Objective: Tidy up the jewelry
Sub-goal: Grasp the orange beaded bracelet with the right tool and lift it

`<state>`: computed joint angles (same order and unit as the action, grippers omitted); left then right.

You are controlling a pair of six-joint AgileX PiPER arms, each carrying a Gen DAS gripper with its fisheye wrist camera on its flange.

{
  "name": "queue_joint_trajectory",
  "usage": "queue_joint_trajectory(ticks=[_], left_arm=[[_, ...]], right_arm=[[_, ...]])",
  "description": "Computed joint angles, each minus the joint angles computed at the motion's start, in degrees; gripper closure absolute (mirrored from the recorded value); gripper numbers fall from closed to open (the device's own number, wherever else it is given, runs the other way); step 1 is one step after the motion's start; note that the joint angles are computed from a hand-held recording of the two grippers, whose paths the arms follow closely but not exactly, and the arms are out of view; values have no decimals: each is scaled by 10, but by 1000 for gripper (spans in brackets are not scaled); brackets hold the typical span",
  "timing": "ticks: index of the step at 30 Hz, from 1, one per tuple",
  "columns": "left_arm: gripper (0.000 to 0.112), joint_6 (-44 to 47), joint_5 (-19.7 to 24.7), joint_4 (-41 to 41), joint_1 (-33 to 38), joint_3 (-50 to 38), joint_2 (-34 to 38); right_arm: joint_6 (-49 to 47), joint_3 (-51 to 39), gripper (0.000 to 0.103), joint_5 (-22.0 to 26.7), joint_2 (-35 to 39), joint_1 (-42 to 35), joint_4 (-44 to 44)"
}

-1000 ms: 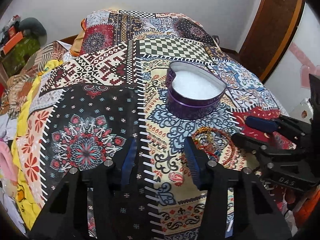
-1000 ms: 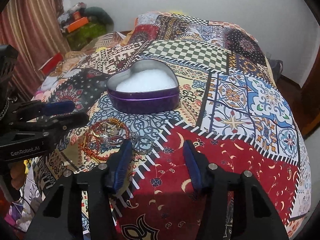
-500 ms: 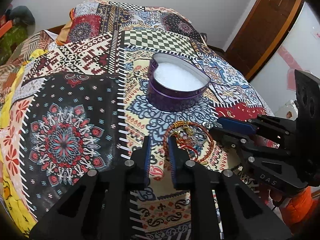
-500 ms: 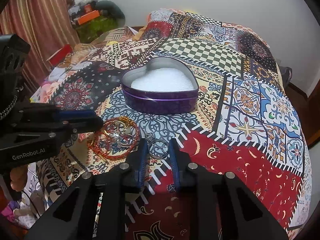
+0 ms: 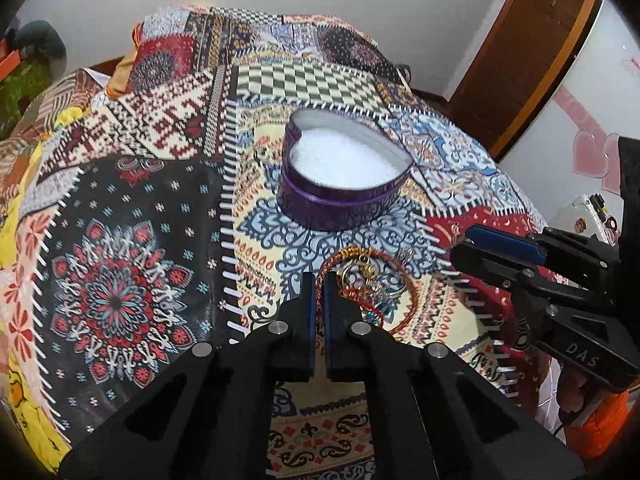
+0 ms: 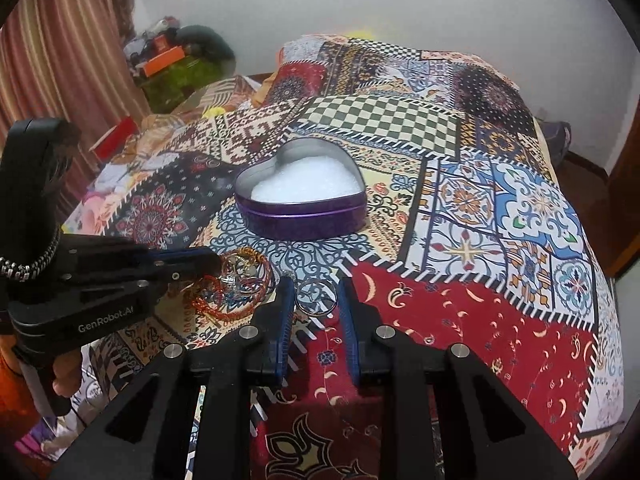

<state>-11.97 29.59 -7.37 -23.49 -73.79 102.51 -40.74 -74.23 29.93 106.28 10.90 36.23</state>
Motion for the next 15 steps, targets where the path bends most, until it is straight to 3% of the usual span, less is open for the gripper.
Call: queue_joint_trajectory(ticks=[7,15], left_arm=[[111,-18,-11,27,-3,14,-50],[111,-125,-16,158,-35,11,-94]], right_arm=[[-3,10,83,-9,-27,-2,6],[-14,11,83,-19,-52,0,25]])
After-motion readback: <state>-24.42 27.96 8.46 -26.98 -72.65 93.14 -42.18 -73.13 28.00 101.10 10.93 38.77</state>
